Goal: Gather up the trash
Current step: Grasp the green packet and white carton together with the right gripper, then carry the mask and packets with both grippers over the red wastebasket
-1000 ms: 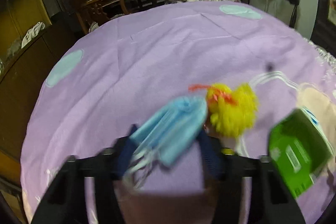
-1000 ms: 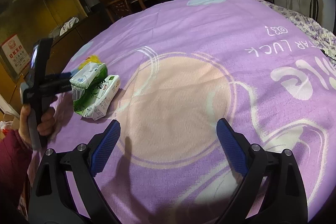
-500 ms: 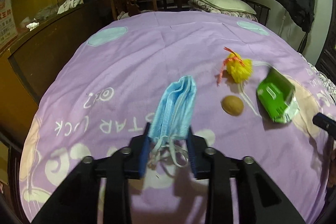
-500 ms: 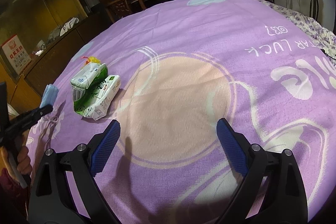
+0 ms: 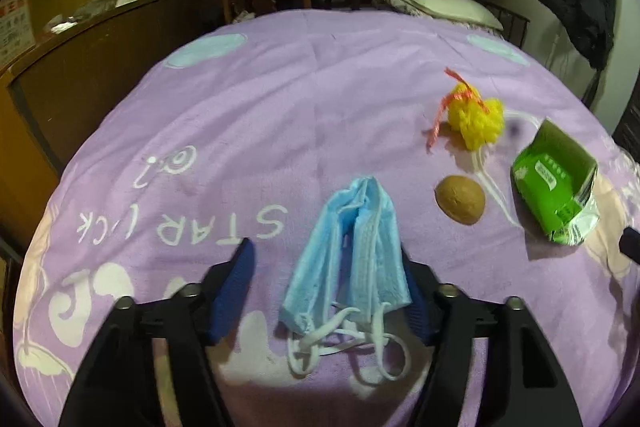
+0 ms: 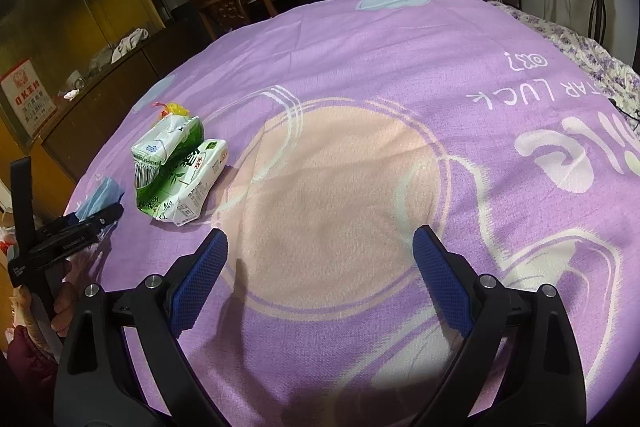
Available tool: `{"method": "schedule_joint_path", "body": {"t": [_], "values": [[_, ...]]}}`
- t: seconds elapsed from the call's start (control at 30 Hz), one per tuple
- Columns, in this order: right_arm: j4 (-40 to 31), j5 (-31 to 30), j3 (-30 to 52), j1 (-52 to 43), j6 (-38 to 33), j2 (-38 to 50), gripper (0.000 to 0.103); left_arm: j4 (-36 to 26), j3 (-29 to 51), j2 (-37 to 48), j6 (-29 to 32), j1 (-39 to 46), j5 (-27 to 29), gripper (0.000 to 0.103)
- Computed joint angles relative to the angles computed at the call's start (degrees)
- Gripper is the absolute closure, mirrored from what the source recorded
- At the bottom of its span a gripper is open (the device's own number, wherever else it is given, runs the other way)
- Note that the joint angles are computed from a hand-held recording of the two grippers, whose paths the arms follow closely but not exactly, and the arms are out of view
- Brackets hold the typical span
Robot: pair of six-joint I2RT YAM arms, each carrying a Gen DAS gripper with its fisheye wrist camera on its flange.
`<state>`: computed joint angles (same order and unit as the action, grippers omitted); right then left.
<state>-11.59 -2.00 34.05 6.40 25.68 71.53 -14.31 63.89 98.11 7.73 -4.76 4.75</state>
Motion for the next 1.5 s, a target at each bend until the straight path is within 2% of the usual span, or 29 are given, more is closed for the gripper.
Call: {"method": "schedule_joint_path", "body": {"t": [0.1, 0.23, 0.43, 0.6, 1.07, 1.27, 1.3, 1.37, 1.5], "values": [[-0.5, 1.9, 0.2, 1.8, 0.2, -0.7, 0.013, 0.2, -0.6, -0.3, -1.4, 1.0, 0.8, 0.061], [1.0, 1.2, -0.5, 3.5, 1.6, -1.8, 0.012, 0.8, -1.4, -0.9, -2.4, 1.4, 0.6, 0.068], [4.3, -1.3, 0.4, 7.1, 4.8, -0.2, 0.011, 1.3, -2.0, -1.5, -2.7, 1.3, -0.8, 0.068], [7.7, -5.4, 3.9, 9.6, 8.4, 6.1, 0.008, 1.1, -1.9, -1.5, -2.6, 1.3, -0.7, 0.068], [8.2, -4.3, 15.8, 10.0, 13.7, 20.1, 0.007, 0.7, -1.4, -1.1, -2.0, 1.8, 1.1, 0.068], [7.7, 1.3, 18.1, 13.2, 11.3, 22.8, 0.006, 0.6, -1.0, -0.6, -1.8, 1.8, 1.9, 0.068], [9.0, 0.9, 17.5, 13.1, 11.0, 22.5, 0.015, 0.6, -1.0, -0.6, -1.8, 1.7, 1.9, 0.068], [10.3, 0.3, 16.5, 13.0, 10.8, 21.9, 0.041, 0.6, -1.0, -0.6, -1.8, 1.7, 1.9, 0.069], [12.7, 3.4, 12.8, 14.1, 10.1, 16.4, 0.043, 0.9, -2.0, -2.0, -2.4, 2.1, 1.9, 0.075]]}}
